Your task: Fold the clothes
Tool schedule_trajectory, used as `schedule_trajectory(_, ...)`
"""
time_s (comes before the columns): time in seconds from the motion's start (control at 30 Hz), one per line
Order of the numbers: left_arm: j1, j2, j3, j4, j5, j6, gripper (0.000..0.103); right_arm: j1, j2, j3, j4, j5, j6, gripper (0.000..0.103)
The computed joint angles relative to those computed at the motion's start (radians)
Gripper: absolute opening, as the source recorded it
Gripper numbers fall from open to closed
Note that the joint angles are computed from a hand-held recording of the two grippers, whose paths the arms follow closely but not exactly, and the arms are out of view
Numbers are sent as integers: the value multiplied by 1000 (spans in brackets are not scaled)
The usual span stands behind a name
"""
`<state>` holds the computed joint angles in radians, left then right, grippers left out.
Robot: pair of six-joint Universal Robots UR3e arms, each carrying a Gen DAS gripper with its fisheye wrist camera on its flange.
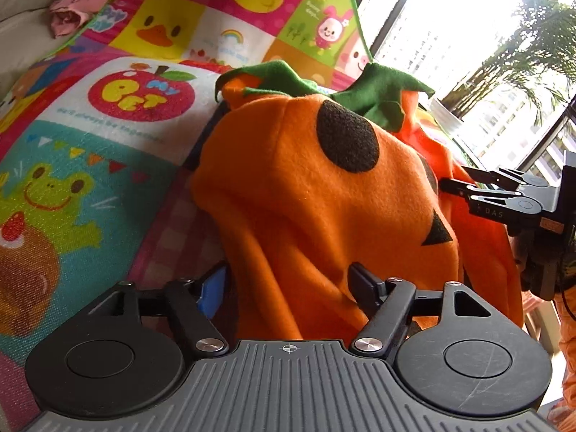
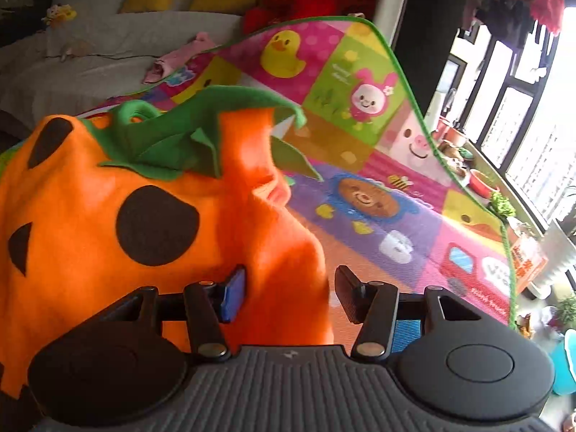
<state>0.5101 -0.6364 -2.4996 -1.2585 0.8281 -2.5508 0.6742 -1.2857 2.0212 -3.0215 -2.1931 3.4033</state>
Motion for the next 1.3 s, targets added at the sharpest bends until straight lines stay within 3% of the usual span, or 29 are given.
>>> schedule_trajectory(0.17,-236,-431,-37,759,146,-337,78,-44,126,-91,-14,-133,-103,53)
schedule_trajectory(0.23,-306,-594,1,964,240,-413,78,-69,191,-128,-40,-193,-173,55)
schedule_trajectory(0.3,-356,-714,54,1076,334,-466,78,-113,180,-134,-3,-163,-152,57)
schedule_trajectory(0.37,-340,-728,80,1058,339,-471,78,-142,134,-120,28,-115,-114,59)
schedule_trajectory(0.6,-189,-406,27,740,68,-313,93,-110,-42,-85,-70,5,-124,77)
schedule_trajectory(0.73,-319,-479,41,813,33,-311,94,-96,-27,-207,-94,126,-190,81)
schedule_trajectory(0.83,-418,-608,59,862,36,-291,94,-97,78,-373,-24,224,-259,80)
schedule_trajectory(0.93,-469,-706,75,886,31,-270,94,-80,267,-568,47,186,-396,74)
schedule_trajectory(1.0,-470,-737,70,891,33,-261,95,-86,387,-681,82,113,-472,65)
schedule_trajectory(1.1,-446,-751,70,833,26,-226,95,-146,555,-851,110,-21,-520,63)
schedule_trajectory(1.23,-430,-734,79,742,30,-168,96,-250,611,-908,175,-98,-441,62)
schedule_trajectory(1.3,-418,-705,117,652,13,-147,96,-303,537,-817,171,-18,-363,62)
